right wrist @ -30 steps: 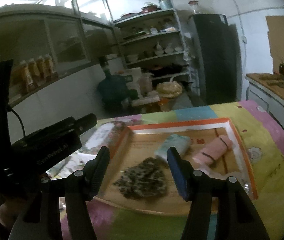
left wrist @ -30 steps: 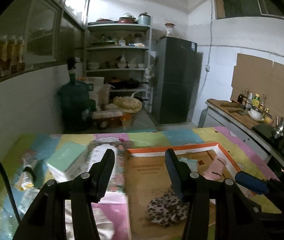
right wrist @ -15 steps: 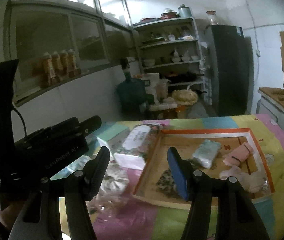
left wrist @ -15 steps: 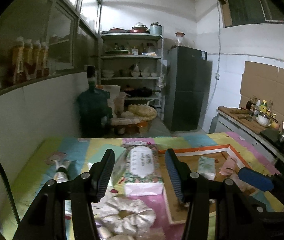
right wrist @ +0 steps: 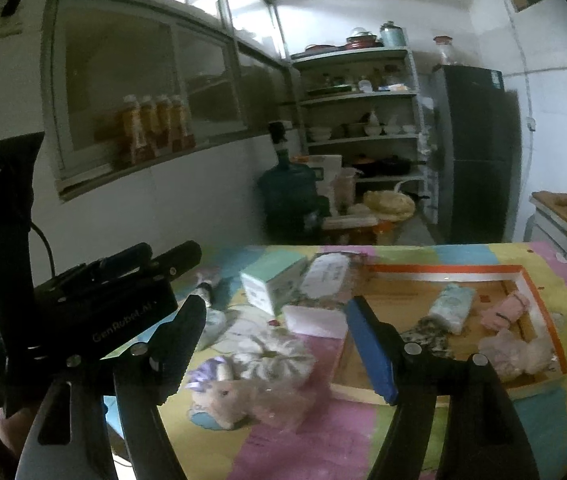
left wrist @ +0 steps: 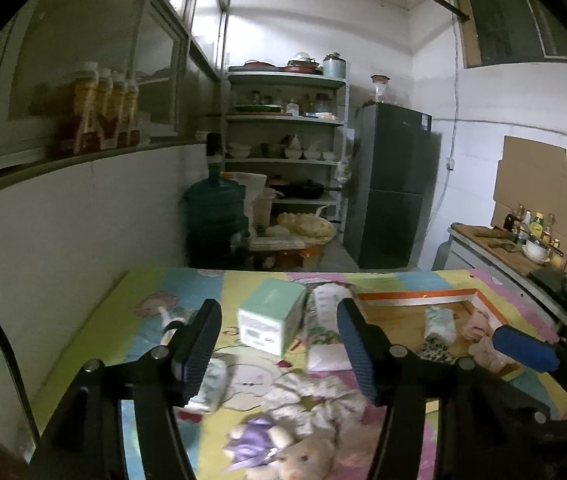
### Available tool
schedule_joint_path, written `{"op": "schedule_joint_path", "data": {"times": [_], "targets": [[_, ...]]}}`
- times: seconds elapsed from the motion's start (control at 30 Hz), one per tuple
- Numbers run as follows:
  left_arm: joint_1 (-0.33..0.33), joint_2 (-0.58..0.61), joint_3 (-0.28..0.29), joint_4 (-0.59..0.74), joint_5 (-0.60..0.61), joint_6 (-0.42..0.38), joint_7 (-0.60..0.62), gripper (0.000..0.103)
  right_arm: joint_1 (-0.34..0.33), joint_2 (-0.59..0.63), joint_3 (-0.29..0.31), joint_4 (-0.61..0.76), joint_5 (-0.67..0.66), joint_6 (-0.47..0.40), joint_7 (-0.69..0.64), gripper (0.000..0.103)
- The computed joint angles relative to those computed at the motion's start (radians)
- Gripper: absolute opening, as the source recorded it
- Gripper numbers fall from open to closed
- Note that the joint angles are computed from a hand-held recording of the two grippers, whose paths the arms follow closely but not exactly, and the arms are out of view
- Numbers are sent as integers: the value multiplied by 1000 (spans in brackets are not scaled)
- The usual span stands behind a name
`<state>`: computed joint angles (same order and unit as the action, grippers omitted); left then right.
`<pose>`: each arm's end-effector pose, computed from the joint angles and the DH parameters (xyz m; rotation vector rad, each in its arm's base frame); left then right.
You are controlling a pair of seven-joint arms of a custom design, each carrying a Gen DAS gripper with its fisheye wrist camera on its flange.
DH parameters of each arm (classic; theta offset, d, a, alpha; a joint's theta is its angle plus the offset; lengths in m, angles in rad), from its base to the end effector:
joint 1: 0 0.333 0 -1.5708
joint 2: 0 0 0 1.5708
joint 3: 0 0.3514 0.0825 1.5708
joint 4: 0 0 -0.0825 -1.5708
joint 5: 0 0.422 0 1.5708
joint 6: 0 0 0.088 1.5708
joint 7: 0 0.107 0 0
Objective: Organize soft objects
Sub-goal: 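Move both open tools away from the box back over the pile of soft items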
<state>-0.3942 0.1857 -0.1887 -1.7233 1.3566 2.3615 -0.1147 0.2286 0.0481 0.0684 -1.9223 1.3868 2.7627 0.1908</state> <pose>0.5966 -0.3666 0.5543 -1.6769 1.2497 -0.8676 0.6288 0.1483 0.5476 -1.7652 1.0100 -0.4317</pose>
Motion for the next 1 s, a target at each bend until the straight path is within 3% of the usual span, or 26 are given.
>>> {"op": "schedule_joint_path", "data": {"times": [0.57, 1.0], "targets": [[87, -160, -33, -214, 41, 19, -111, 62, 56, -19, 20, -30, 9, 19, -12, 75], [186, -265, -34, -362, 61, 132, -151, 62, 72, 30, 41, 8, -33, 39, 43, 75]]}}
